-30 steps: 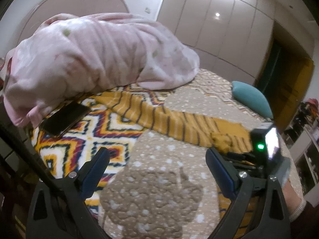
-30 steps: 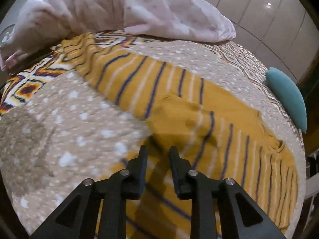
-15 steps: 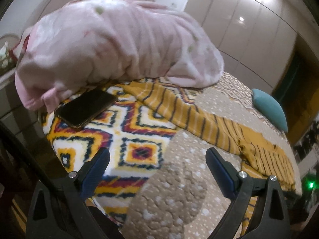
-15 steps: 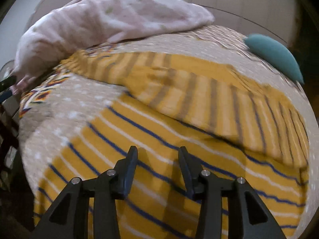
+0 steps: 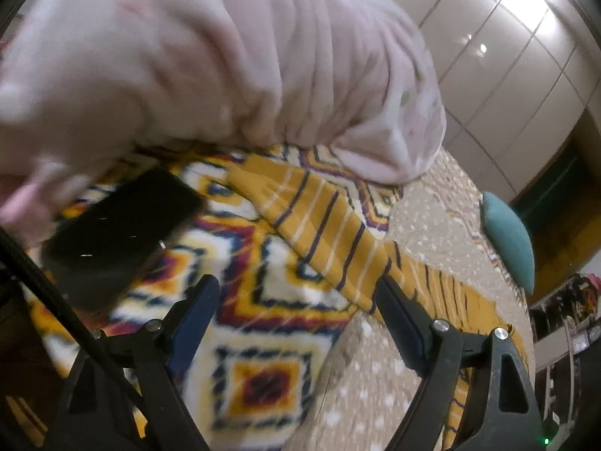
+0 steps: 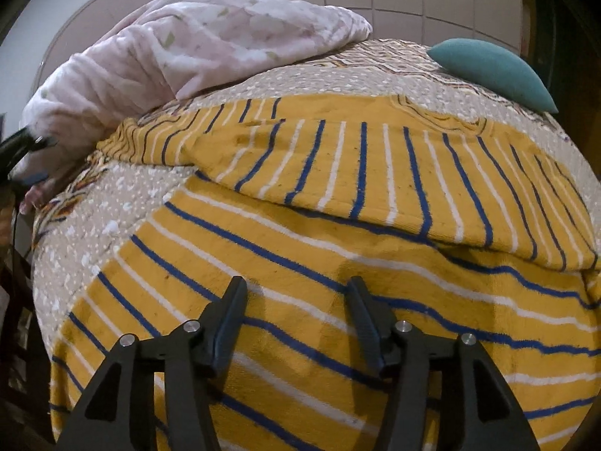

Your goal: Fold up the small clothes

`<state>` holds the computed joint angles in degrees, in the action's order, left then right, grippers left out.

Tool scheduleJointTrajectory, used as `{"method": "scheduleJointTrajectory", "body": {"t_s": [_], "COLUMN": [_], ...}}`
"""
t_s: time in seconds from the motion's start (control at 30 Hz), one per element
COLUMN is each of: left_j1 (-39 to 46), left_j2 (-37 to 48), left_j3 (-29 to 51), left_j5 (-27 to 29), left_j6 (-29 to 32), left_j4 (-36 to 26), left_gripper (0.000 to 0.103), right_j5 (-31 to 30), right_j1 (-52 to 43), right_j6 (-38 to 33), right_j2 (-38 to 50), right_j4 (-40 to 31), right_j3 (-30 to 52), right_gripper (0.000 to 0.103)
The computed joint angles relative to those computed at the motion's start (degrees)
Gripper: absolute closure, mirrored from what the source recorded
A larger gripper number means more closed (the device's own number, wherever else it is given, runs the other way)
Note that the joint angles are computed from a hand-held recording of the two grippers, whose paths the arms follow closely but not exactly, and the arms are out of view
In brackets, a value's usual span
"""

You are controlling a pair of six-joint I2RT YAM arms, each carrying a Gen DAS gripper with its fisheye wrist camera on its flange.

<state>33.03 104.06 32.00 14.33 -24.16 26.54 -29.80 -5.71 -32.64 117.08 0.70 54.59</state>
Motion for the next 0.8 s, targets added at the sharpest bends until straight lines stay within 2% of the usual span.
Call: {"method": "scheduleJointTrajectory", "body": {"t_s": [0.1, 0.23, 0.3, 0.33, 0.37, 0.4, 0.43, 0.5, 0.67, 0.73, 0.8], "left_j1": [-1.51, -1.88, -2.17, -2.35, -2.34, -2.20, -1.85, -1.71, -6.80, -11.69, -17.68], "left_j2": [8.44, 18.45, 19.45, 19.90, 20.46, 20.86, 21.29, 19.99, 6.89, 1.89, -1.67], "left_j3": [8.09, 18.37, 19.61, 20.99, 22.84, 24.29, 26.38, 26.93, 21.37, 21.14, 22.28], "left_j5": [-0.26, -1.38, -2.88, -3.41, -3.31, -2.90, -1.80, -1.39, -7.06, -8.54, -9.39], "left_j6": [0.06, -3.30, -4.60, -5.09, -5.58, -5.80, -5.86, -5.84, -1.69, -0.16, 0.46], "left_j4": [-3.14, -7.08, -5.99, -6.84, -8.54, -10.09, -12.51, -13.76, -15.03, -17.26, -19.81], "left_gripper": [0.024, 0.032, 0.035, 0.040, 0.058, 0.084, 0.096, 0.097, 0.097, 0.097, 0.097], "right_j5": [-0.32, -0.07, 0.30, 0.49, 0.73, 0.96, 1.18, 1.47, 1.11, 0.48, 0.12], "right_j1": [-0.30, 0.06, 0.18, 0.24, 0.37, 0.50, 0.64, 0.86, 0.84, 0.58, 0.04], "right_j6": [-0.24, -0.04, -0.20, -0.35, -0.46, -0.51, -0.53, -0.48, -0.25, -0.03, 0.44], "right_j2": [0.39, 0.12, 0.13, 0.12, 0.13, 0.13, 0.15, 0.14, 0.27, 0.43, -0.65], "right_j4": [-0.35, -0.17, 0.21, 0.36, 0.54, 0.69, 0.85, 1.02, 1.14, 1.16, 1.73], "right_j3": [0.43, 0.07, -0.12, -0.22, -0.31, -0.37, -0.43, -0.50, -0.46, -0.31, -1.05], "right_gripper": [0.042, 0.041, 0.040, 0.040, 0.039, 0.038, 0.038, 0.038, 0.038, 0.038, 0.043]}}
